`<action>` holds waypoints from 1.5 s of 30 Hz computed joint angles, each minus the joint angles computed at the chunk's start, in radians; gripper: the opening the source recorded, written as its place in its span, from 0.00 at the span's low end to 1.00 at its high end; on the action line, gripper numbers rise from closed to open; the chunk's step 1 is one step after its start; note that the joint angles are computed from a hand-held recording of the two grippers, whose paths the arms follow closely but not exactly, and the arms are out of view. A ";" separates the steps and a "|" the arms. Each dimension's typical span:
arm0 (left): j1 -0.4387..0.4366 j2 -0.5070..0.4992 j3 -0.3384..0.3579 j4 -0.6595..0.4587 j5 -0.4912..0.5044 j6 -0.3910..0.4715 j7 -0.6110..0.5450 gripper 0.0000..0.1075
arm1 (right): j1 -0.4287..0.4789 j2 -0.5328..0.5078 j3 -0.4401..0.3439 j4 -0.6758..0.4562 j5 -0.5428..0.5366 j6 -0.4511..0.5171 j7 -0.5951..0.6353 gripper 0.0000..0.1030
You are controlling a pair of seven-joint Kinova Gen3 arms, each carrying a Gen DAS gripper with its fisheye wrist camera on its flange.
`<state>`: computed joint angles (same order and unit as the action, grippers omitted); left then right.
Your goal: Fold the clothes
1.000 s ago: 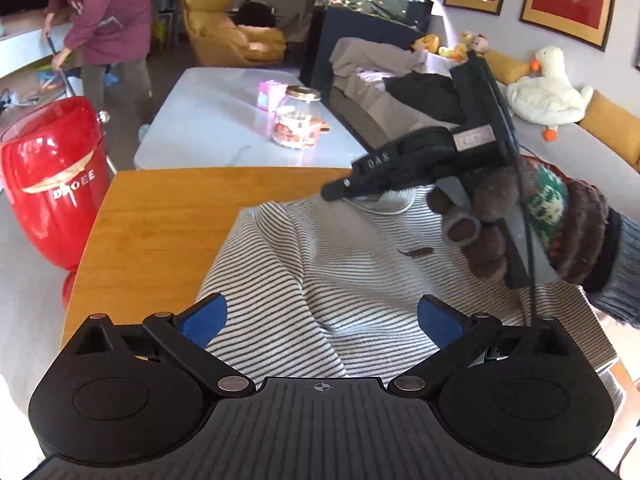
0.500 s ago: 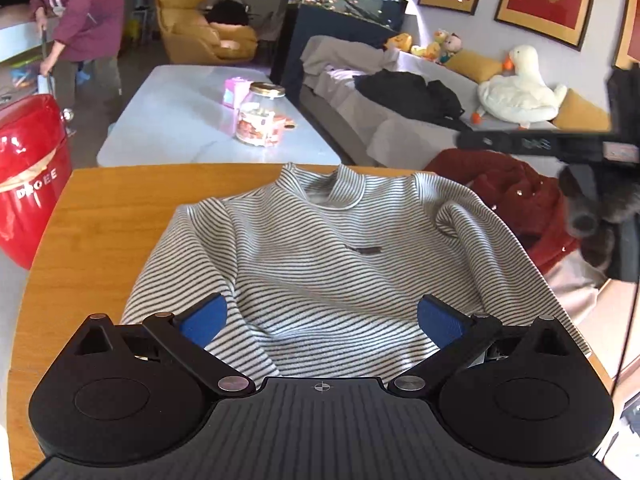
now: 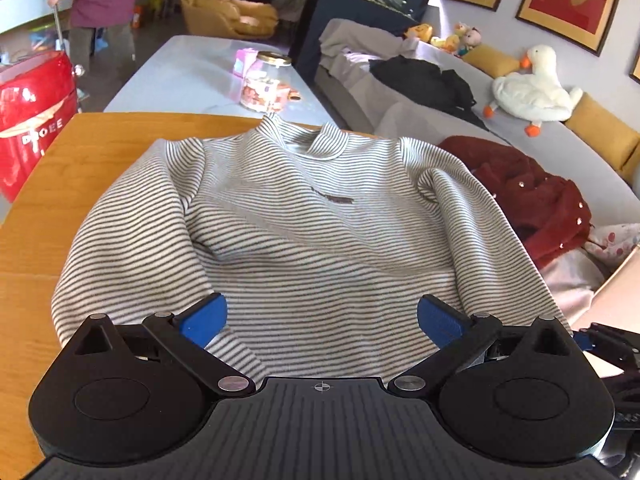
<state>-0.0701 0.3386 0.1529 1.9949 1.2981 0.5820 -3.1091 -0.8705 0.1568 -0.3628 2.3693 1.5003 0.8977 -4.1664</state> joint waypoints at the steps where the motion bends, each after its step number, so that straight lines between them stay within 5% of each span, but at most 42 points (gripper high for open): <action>1: -0.004 -0.014 -0.001 0.019 0.007 -0.002 -0.015 0.96 | 0.007 0.008 0.007 0.001 0.013 -0.012 -0.016 0.25; 2: -0.009 -0.030 -0.004 0.039 0.013 -0.001 -0.034 0.96 | 0.028 0.006 0.000 0.002 0.022 -0.021 -0.018 0.09; 3: -0.014 -0.045 -0.010 0.057 0.019 0.002 -0.058 0.96 | 0.059 -0.009 -0.021 0.006 0.019 -0.013 -0.004 0.04; 9: -0.021 -0.095 -0.057 0.090 0.031 -0.001 -0.104 0.96 | 0.336 -0.208 -0.212 -0.011 -0.124 0.168 0.230 0.03; 13: -0.029 -0.091 -0.069 0.081 0.046 0.007 -0.119 0.96 | 0.489 -0.339 -0.172 -0.072 -0.095 0.131 0.392 0.03; 17: -0.034 -0.071 -0.071 0.050 0.025 0.036 -0.104 0.96 | 0.444 -0.339 0.006 -0.195 -0.063 -0.032 0.555 0.03; 22: -0.054 -0.040 -0.061 0.005 -0.016 0.084 -0.078 0.96 | 0.361 -0.190 0.193 -0.399 -0.091 -0.235 0.729 0.03; 27: -0.098 -0.018 -0.064 -0.008 -0.013 0.128 -0.071 0.96 | 0.460 0.038 0.141 -0.631 -0.182 -0.366 0.932 0.03; 33: -0.151 -0.008 -0.085 -0.003 0.004 0.163 -0.073 0.96 | 0.578 0.255 -0.079 -0.864 -0.306 -0.259 1.176 0.04; 38: -0.166 0.005 -0.089 -0.018 -0.002 0.163 -0.044 0.96 | 0.443 0.322 0.076 -0.952 -0.483 -0.278 1.319 0.14; 43: -0.175 0.008 -0.085 -0.023 0.005 0.153 -0.034 0.96 | 0.352 0.258 0.190 -0.859 -0.521 -0.333 1.267 0.18; 45: -0.175 0.006 -0.084 -0.021 0.016 0.145 -0.035 0.96 | 0.382 0.200 0.169 -0.778 -0.570 -0.400 1.227 0.18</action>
<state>-0.2452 0.3450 0.0686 1.9741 1.3139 0.7274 -3.1444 -0.4886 0.3572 -0.1939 1.5916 0.9301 0.4976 -2.9399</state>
